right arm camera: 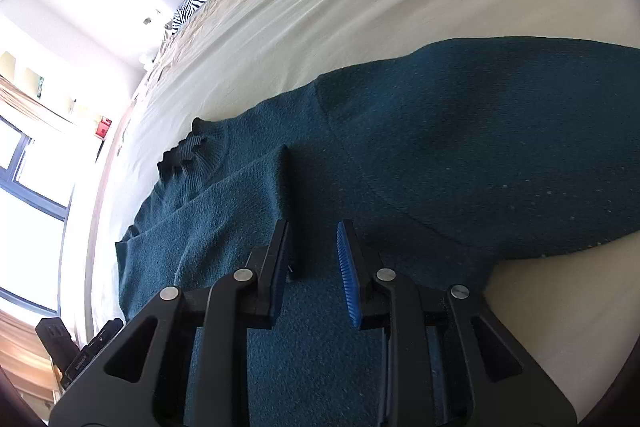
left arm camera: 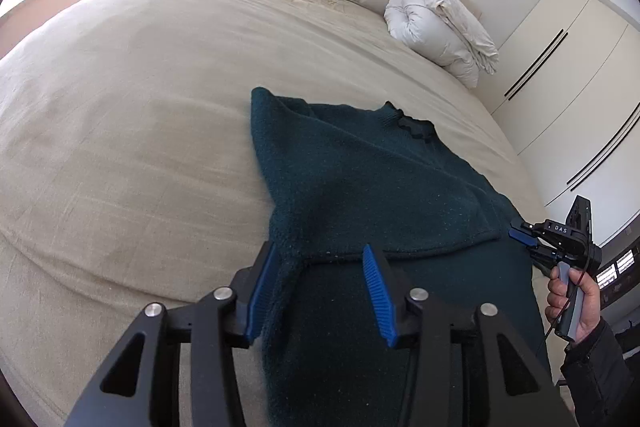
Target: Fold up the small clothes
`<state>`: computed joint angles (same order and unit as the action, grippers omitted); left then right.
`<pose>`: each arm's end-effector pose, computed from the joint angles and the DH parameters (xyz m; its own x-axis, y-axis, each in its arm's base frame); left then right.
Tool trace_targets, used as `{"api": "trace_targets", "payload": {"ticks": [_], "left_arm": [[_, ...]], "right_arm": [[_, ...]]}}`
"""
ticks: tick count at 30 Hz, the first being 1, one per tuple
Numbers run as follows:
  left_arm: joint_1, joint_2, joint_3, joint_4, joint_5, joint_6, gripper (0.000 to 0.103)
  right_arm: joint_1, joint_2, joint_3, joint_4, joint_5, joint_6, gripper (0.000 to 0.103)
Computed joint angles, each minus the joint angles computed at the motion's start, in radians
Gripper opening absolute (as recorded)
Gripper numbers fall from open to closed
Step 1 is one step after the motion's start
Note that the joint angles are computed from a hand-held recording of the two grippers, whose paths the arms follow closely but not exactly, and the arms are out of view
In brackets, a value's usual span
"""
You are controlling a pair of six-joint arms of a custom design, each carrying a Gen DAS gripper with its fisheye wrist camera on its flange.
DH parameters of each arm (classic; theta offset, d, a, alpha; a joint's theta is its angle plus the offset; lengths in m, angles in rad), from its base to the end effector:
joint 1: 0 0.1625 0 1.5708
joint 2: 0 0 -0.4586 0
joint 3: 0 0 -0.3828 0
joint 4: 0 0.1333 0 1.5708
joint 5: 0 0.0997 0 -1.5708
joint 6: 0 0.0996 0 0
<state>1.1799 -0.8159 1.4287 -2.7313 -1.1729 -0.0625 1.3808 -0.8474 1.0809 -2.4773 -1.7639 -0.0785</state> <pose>-0.1308 -0.7685 0.2499 -0.9477 0.1151 -0.2976 0.2666 0.7981 -0.5404 -0.0418 -0.8218 0.4034 -0.9498 0.2417 0.1985 0.0734 0.7893 -0.6096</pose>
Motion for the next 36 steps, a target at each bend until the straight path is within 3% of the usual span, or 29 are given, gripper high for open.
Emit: {"api": "trace_targets", "payload": {"ticks": [1,3,4,5,11,13,14,15,17,19,22,24,27,28,31,36], "left_arm": [[-0.008,-0.005,0.012,-0.025,-0.004,0.002,0.066],[-0.024,-0.013,0.034,-0.068,-0.005,0.003,0.075],[-0.033,-0.014,0.040,-0.084,-0.006,0.004,0.077],[-0.041,-0.014,0.044,-0.094,-0.009,0.005,0.078],[-0.106,0.001,0.075,-0.201,0.014,0.041,0.091],[-0.145,0.011,0.096,-0.285,0.073,0.098,0.092],[-0.169,0.019,0.105,-0.335,0.117,0.144,0.094],[-0.196,0.031,0.114,-0.399,0.171,0.202,0.103],[-0.247,0.065,0.135,-0.601,0.257,0.369,0.103],[-0.284,0.102,0.127,-0.722,0.289,0.513,0.103],[-0.309,0.128,0.083,-0.677,0.337,0.564,0.103],[-0.308,0.134,0.060,-0.634,0.336,0.536,0.103],[-0.297,0.131,0.028,-0.493,0.342,0.402,0.103],[-0.292,0.129,0.022,-0.443,0.340,0.349,0.103],[-0.271,0.121,0.008,-0.340,0.285,0.229,0.103],[-0.238,0.122,-0.022,-0.230,0.158,0.102,0.103]], "right_arm": [[-0.014,-0.034,0.041,-0.033,0.018,0.016,0.031],[-0.057,-0.111,0.129,-0.103,0.075,0.067,0.052],[-0.080,-0.150,0.177,-0.150,0.095,0.105,0.063],[-0.104,-0.188,0.223,-0.201,0.109,0.141,0.066],[-0.268,-0.359,0.382,-0.315,0.206,0.341,0.066],[-0.309,-0.389,0.402,-0.345,0.254,0.372,0.066],[-0.321,-0.397,0.403,-0.355,0.260,0.384,0.066],[-0.331,-0.401,0.401,-0.367,0.267,0.399,0.066],[-0.352,-0.398,0.386,-0.383,0.294,0.436,0.066],[-0.367,-0.382,0.359,-0.394,0.312,0.474,0.066],[-0.394,-0.358,0.322,-0.427,0.332,0.530,0.064],[-0.403,-0.343,0.291,-0.437,0.329,0.544,0.062],[-0.394,-0.314,0.209,-0.375,0.261,0.473,0.040],[-0.392,-0.305,0.182,-0.346,0.243,0.453,0.028],[-0.386,-0.292,0.134,-0.295,0.200,0.420,0.011],[-0.301,-0.283,0.099,-0.302,0.080,0.268,0.010]]}}
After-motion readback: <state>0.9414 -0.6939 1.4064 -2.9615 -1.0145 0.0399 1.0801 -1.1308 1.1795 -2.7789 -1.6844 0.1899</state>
